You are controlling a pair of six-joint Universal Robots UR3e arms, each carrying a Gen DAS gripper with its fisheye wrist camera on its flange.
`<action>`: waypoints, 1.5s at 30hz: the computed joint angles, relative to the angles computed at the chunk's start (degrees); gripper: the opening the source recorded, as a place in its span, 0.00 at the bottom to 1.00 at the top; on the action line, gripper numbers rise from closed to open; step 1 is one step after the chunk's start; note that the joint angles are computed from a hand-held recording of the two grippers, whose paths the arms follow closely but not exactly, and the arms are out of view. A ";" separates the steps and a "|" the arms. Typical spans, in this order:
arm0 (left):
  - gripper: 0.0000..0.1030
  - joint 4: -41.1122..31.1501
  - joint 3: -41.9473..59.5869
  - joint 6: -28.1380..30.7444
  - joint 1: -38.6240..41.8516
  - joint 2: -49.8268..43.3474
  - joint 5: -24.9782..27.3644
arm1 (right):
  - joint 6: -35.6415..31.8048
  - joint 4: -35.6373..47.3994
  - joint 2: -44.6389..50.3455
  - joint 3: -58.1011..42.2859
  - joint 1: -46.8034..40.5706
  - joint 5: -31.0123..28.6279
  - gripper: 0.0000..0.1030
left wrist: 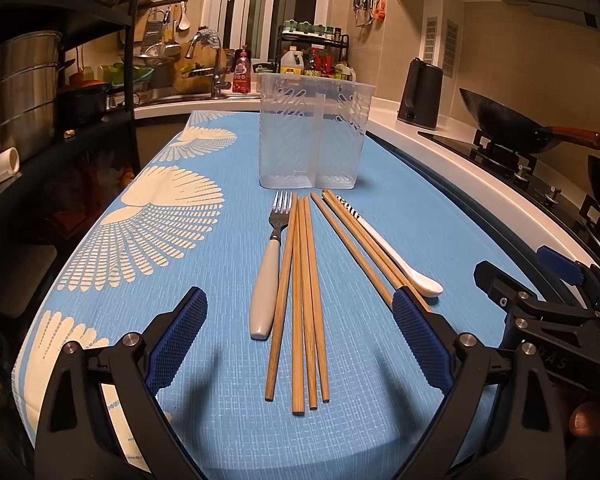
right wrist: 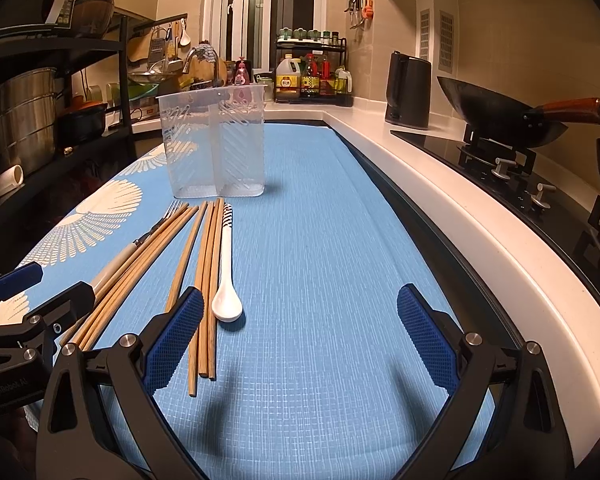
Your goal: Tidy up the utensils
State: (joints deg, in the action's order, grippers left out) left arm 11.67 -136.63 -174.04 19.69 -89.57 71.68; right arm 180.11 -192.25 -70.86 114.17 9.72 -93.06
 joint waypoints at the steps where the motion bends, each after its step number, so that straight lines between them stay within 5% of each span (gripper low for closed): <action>1: 0.88 0.01 -0.04 0.03 -0.04 0.02 0.03 | -0.02 0.04 0.01 -0.01 -0.01 0.07 0.93; 26: 0.88 -0.28 -0.03 0.09 0.19 0.07 -0.45 | 0.42 0.81 0.33 -0.44 0.10 0.67 0.93; 32: 0.57 -4.41 1.46 0.30 0.80 0.42 -1.77 | 0.25 2.94 -1.58 0.21 -2.06 5.74 0.85; 37: 0.23 -13.98 4.21 1.37 3.35 3.53 -4.12 | -0.63 11.05 -6.17 -0.20 -6.11 13.99 0.61; 45: 0.00 -18.33 3.88 4.70 4.70 3.68 -7.22 | -3.92 29.38 -3.97 -9.28 -9.15 26.39 0.24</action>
State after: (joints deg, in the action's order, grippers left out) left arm -6.66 -132.75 -169.34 24.38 -85.89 64.46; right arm 176.19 -162.88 -74.83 104.89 0.57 -66.67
